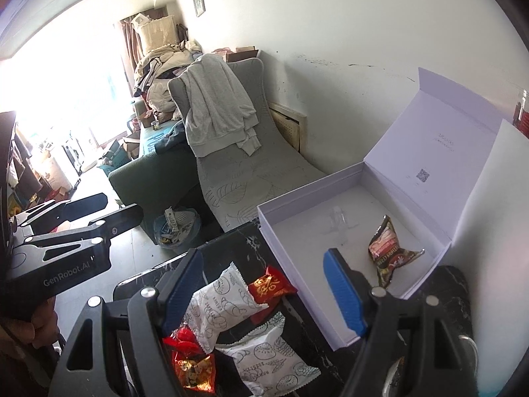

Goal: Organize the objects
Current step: 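Move both open tools back over the remaining snacks on the table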

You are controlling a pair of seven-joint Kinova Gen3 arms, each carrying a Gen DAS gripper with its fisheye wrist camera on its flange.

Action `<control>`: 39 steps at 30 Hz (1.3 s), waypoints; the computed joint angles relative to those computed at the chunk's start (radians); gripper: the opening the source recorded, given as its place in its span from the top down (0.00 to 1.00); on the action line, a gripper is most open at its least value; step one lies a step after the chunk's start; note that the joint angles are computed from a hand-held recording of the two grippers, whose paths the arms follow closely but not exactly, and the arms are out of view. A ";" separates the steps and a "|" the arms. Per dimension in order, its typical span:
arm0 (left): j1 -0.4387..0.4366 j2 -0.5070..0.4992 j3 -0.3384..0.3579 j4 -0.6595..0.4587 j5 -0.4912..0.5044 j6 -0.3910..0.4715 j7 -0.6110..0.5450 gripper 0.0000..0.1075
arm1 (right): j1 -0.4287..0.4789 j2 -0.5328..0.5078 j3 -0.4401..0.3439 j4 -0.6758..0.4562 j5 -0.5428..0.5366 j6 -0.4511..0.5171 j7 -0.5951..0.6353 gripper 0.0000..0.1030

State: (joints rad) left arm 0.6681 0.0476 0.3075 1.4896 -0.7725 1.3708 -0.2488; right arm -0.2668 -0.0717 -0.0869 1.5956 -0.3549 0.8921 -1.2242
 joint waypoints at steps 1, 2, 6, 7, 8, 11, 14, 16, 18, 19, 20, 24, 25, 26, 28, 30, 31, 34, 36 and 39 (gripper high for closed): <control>0.006 -0.003 0.004 0.006 -0.002 0.006 0.014 0.43 | -0.002 -0.005 0.004 0.006 -0.015 0.009 0.022 0.26; 0.013 -0.006 0.010 0.010 -0.005 0.020 0.033 0.43 | -0.003 -0.009 0.009 0.012 -0.033 0.021 0.051 0.26; 0.036 -0.018 0.031 0.037 -0.020 0.061 0.116 0.43 | -0.006 -0.037 0.023 0.048 -0.089 0.038 0.138 0.26; 0.041 -0.022 0.036 0.045 -0.021 0.074 0.148 0.42 | -0.007 -0.043 0.028 0.056 -0.103 0.044 0.161 0.26; 0.049 -0.025 0.045 0.055 -0.023 0.090 0.182 0.42 | -0.008 -0.046 0.030 0.061 -0.109 0.048 0.173 0.26; 0.069 -0.023 0.065 0.076 -0.037 0.134 0.275 0.41 | -0.011 -0.050 0.047 0.076 -0.147 0.069 0.249 0.26; 0.101 -0.003 0.078 0.083 -0.046 0.191 0.344 0.39 | -0.003 -0.040 0.056 0.083 -0.179 0.089 0.307 0.26; 0.118 0.000 0.077 0.091 -0.041 0.204 0.377 0.39 | 0.003 -0.033 0.049 0.086 -0.169 0.096 0.322 0.26; 0.135 0.008 0.079 0.097 -0.035 0.219 0.408 0.39 | 0.006 -0.031 0.045 0.096 -0.164 0.106 0.346 0.26; 0.144 0.012 0.080 0.100 -0.030 0.224 0.414 0.39 | 0.007 -0.030 0.044 0.100 -0.162 0.115 0.363 0.26; 0.151 0.016 0.079 0.102 -0.028 0.228 0.421 0.39 | 0.008 -0.030 0.042 0.106 -0.158 0.120 0.380 0.26; 0.180 0.029 0.076 0.109 -0.011 0.228 0.444 0.38 | 0.007 -0.045 0.035 0.136 -0.132 0.125 0.439 0.26; 0.187 0.030 0.075 0.113 -0.006 0.223 0.453 0.38 | 0.006 -0.050 0.034 0.142 -0.125 0.127 0.450 0.26; 0.192 0.030 0.075 0.119 -0.002 0.214 0.464 0.38 | 0.006 -0.051 0.036 0.143 -0.122 0.132 0.457 0.26; 0.195 0.029 0.071 0.128 0.006 0.198 0.473 0.37 | 0.009 -0.050 0.041 0.141 -0.120 0.147 0.468 0.26; 0.193 0.030 0.067 0.132 0.023 0.176 0.477 0.37 | 0.013 -0.042 0.037 0.133 -0.102 0.157 0.456 0.26; 0.193 0.029 0.065 0.136 0.029 0.167 0.479 0.36 | 0.015 -0.036 0.033 0.127 -0.087 0.163 0.442 0.26; 0.192 0.037 0.062 0.144 0.051 0.154 0.488 0.36 | 0.018 -0.005 0.020 0.095 -0.042 0.206 0.387 0.26; 0.189 0.042 0.056 0.152 0.073 0.137 0.488 0.36 | 0.018 0.008 0.009 0.085 -0.011 0.220 0.352 0.26; 0.178 0.039 0.048 0.175 0.109 0.084 0.480 0.36 | 0.012 0.019 -0.005 0.081 0.031 0.225 0.321 0.26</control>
State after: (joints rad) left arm 0.8461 0.0865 0.3557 1.6646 -0.6631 1.4550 0.2309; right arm -0.2553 -0.0527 -0.0923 1.6768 -0.3235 1.1173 -0.9029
